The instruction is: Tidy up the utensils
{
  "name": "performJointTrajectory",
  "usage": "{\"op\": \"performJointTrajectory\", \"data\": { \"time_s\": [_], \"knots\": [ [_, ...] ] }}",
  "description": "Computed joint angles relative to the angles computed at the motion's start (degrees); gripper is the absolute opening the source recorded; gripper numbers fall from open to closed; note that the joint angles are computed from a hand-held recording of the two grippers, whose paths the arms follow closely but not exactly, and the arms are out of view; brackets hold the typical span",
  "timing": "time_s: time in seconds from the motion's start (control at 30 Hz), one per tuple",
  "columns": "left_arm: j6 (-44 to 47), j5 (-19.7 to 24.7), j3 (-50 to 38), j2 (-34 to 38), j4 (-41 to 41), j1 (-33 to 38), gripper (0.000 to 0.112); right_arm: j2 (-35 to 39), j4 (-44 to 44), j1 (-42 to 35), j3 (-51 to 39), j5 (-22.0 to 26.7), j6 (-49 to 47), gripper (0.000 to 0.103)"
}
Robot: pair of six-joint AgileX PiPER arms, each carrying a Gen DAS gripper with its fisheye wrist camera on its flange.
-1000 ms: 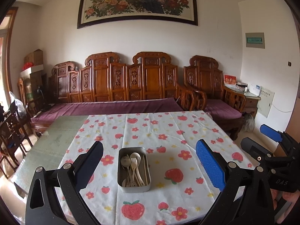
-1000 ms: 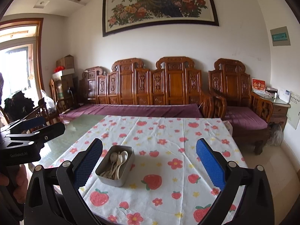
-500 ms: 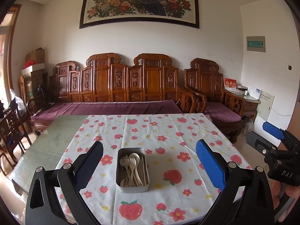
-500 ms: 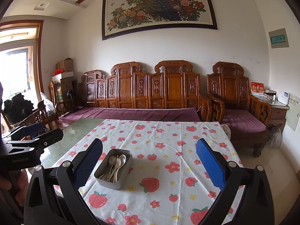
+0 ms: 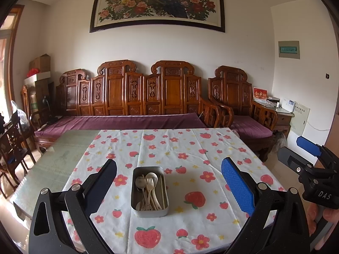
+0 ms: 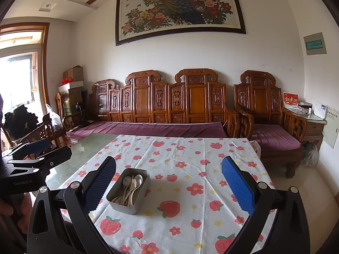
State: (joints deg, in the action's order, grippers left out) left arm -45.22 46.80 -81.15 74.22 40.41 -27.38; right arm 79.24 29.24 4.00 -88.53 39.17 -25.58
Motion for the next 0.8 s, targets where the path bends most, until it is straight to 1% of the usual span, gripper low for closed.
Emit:
{"op": "performJointTrajectory", "data": {
  "time_s": [0.8],
  "knots": [
    [-0.1, 0.2, -0.2, -0.5, 0.5, -0.5, 0.096, -0.3, 0.2, 0.3, 0.6, -0.2, 0.4, 0.101]
  ]
}}
